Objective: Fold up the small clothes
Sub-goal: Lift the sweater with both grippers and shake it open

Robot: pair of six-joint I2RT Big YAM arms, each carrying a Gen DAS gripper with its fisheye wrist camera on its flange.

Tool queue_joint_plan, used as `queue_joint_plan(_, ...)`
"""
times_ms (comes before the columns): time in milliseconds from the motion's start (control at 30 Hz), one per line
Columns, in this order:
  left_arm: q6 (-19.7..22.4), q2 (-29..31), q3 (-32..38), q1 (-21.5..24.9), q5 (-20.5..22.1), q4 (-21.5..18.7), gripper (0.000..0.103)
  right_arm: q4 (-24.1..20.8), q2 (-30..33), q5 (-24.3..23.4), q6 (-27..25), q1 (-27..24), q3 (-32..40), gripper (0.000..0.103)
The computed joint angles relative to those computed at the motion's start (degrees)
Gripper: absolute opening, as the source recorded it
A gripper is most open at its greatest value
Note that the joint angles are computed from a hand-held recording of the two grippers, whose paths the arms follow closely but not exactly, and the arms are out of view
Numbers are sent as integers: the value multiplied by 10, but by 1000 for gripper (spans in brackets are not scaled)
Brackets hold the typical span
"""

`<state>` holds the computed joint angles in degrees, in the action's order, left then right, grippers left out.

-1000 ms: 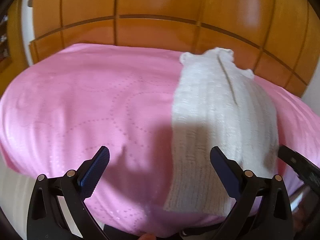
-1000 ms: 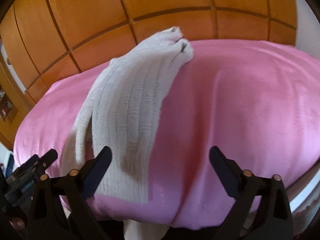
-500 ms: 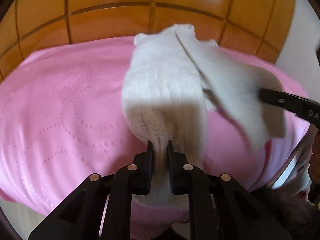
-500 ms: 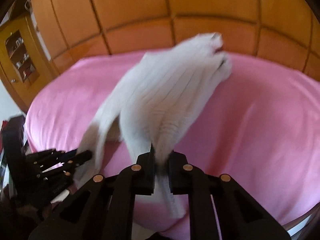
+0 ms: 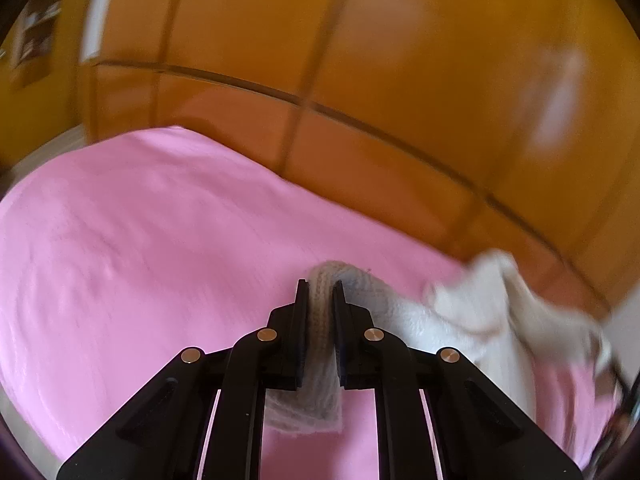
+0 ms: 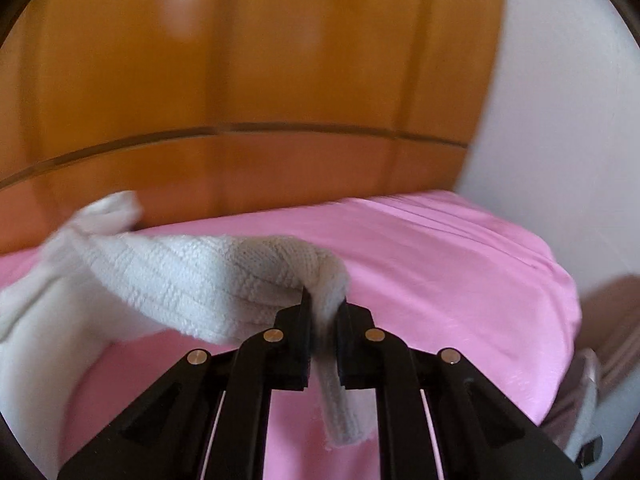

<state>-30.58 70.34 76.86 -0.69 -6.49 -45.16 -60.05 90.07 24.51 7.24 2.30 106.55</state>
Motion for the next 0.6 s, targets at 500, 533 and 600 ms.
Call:
queue_joint_plan(500, -70, 10, -76, -11, 172, 55, 43, -57, -33, -442, 85, 30, -72, 70)
queue_joint_plan(533, -77, 8, -89, -26, 194, 62, 41, -57, -39, -476, 91, 42, -92, 64)
queue_joint_plan(600, -88, 10, -114, -60, 247, 83, 38, -54, -31, -543, 110, 59, -117, 55)
